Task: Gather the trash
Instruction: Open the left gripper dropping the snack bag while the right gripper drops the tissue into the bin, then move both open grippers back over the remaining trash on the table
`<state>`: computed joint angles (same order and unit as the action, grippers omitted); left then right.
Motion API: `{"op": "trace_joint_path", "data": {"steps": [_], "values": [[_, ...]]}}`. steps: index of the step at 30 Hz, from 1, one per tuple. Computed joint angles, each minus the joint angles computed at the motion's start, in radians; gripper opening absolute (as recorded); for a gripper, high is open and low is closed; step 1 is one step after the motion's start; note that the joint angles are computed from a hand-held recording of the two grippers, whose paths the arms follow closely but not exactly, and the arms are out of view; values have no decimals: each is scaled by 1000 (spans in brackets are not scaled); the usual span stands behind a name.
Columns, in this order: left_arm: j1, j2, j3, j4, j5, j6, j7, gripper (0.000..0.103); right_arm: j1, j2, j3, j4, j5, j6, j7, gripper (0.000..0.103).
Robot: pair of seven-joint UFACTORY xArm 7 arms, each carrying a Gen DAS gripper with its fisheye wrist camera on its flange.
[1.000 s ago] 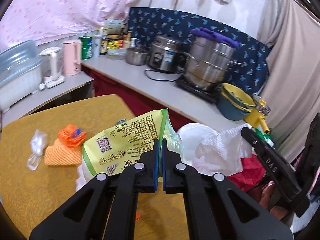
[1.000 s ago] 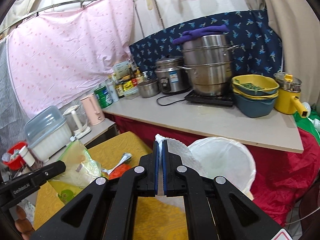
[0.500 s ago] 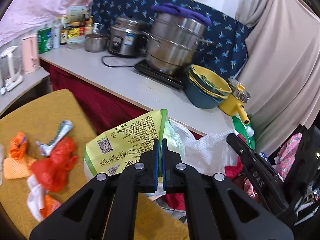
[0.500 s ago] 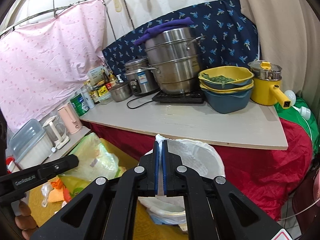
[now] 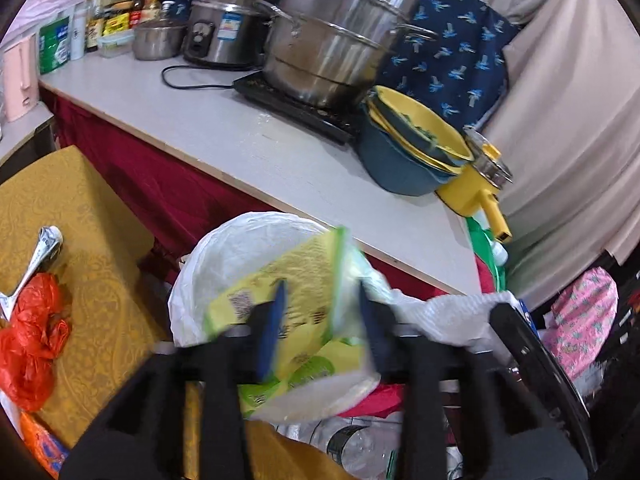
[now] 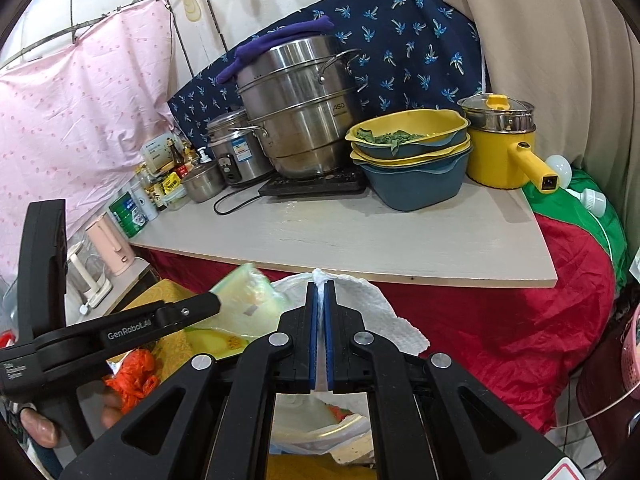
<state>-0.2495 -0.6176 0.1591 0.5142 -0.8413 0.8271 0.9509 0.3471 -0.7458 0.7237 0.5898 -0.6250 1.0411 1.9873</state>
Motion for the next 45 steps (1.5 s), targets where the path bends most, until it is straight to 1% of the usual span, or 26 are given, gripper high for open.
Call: {"op": "trace_joint_path", "data": {"steps": [2,3,6,7,9,14,17,19,21,22,24,25,28,32,34,38,41,45], "values": [[-3,9,-7,-3,-16,-37,3,47,-7,7,-7,-5,-12,-16,-1,3],[-4,15,-4,0,-18,-42,8,48,-14,14,-10,-5,-21,-27,-1,3],[0,19,-1,3,-19,-60,17,56,-33,35,-17,0,-47,-60,2,3],[2,20,1,3,-19,-68,20,62,-38,42,-22,0,-57,-72,3,3],[6,22,7,5,-22,-87,24,68,-55,61,-27,4,-79,-98,8,3],[28,35,32,25,-16,-87,27,68,-81,99,-55,13,-127,-167,17,3],[46,34,48,30,-14,-88,37,69,-98,123,-61,27,-157,-190,21,3],[58,36,56,34,-12,-88,40,73,-107,144,-64,40,-173,-201,24,5],[71,36,66,37,-12,-90,44,76,-113,160,-61,52,-190,-201,38,12],[78,37,72,39,-11,-92,49,76,-115,171,-59,62,-197,-195,40,15],[90,36,78,41,-8,-96,52,77,-116,191,-50,85,-215,-170,48,26],[96,36,81,41,-5,-97,53,78,-111,198,-51,93,-222,-161,49,27],[120,33,96,45,6,-91,51,81,-96,224,-56,126,-244,-130,48,28],[150,24,123,56,22,-67,56,82,-67,260,-54,177,-272,-79,52,29],[169,16,139,61,30,-57,66,85,-50,282,-49,204,-288,-50,56,33],[215,9,177,71,53,-49,90,86,-12,344,-41,269,-328,5,68,40],[252,18,204,83,74,-53,116,87,19,397,-37,318,-355,40,82,43],[302,52,255,116,91,-30,149,87,64,474,-33,381,-394,86,100,48]]}}
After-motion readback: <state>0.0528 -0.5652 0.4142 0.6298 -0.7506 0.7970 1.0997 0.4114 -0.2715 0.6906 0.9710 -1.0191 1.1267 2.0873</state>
